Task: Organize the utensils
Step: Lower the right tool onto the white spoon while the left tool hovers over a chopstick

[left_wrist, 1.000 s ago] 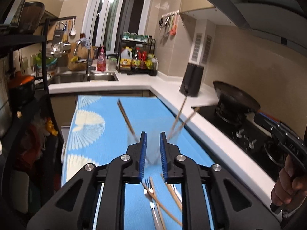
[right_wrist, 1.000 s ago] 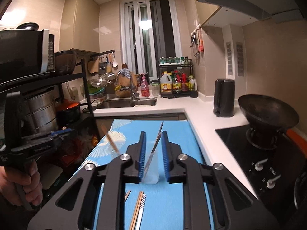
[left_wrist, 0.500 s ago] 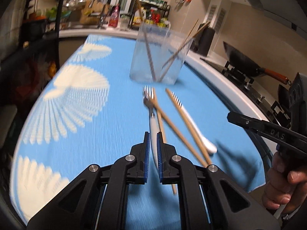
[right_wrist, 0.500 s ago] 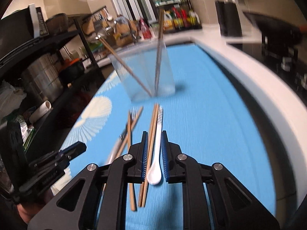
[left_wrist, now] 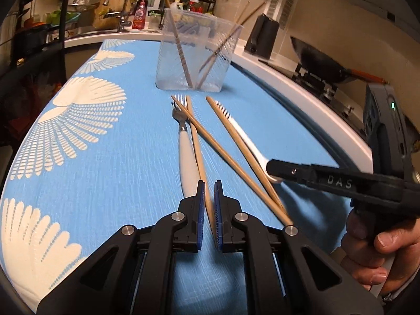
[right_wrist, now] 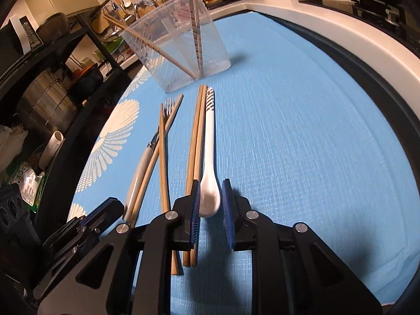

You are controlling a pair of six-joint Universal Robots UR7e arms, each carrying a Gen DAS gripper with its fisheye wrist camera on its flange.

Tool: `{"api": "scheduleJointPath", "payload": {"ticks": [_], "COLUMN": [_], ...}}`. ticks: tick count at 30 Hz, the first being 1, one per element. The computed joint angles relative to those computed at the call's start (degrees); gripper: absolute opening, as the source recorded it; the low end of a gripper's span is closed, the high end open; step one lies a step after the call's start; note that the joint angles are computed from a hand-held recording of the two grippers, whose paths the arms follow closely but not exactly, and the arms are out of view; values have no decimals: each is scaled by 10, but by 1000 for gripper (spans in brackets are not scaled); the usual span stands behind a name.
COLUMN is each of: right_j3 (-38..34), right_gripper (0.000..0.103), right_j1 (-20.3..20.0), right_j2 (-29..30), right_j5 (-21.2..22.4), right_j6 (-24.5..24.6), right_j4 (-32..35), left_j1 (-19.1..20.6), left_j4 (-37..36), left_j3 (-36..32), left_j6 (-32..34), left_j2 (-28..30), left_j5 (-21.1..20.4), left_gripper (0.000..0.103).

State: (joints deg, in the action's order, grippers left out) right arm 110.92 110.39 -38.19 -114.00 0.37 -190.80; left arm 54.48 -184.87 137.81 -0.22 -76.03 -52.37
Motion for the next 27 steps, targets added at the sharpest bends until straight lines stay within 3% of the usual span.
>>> {"api": "scheduleJointPath", "payload": {"ticks": [10, 16, 18, 22, 27], "right_j3": [-1, 5, 8, 8, 16], "right_gripper": [24, 20, 9, 6, 12], "right_j1": [9, 10, 10, 13, 6], "right_j2": [8, 8, 5, 6, -2], "right_j5": [-14, -31, -43, -83, -60], "right_j6": [-12, -11, -11, -30, -29], "right_j4": [-14, -31, -39, -54, -42], "left_j1": [-19, -25, -25, -24, -24], "left_j4": [-3, -14, -16, -17, -17], "left_j3": [9, 13, 13, 12, 12], "left_j6": [10, 18, 15, 12, 11], "left_j2": [23, 28, 27, 27, 29], "left_j5": [55, 71, 76, 80, 81], "left_gripper": [8, 7, 7, 7, 7]}}
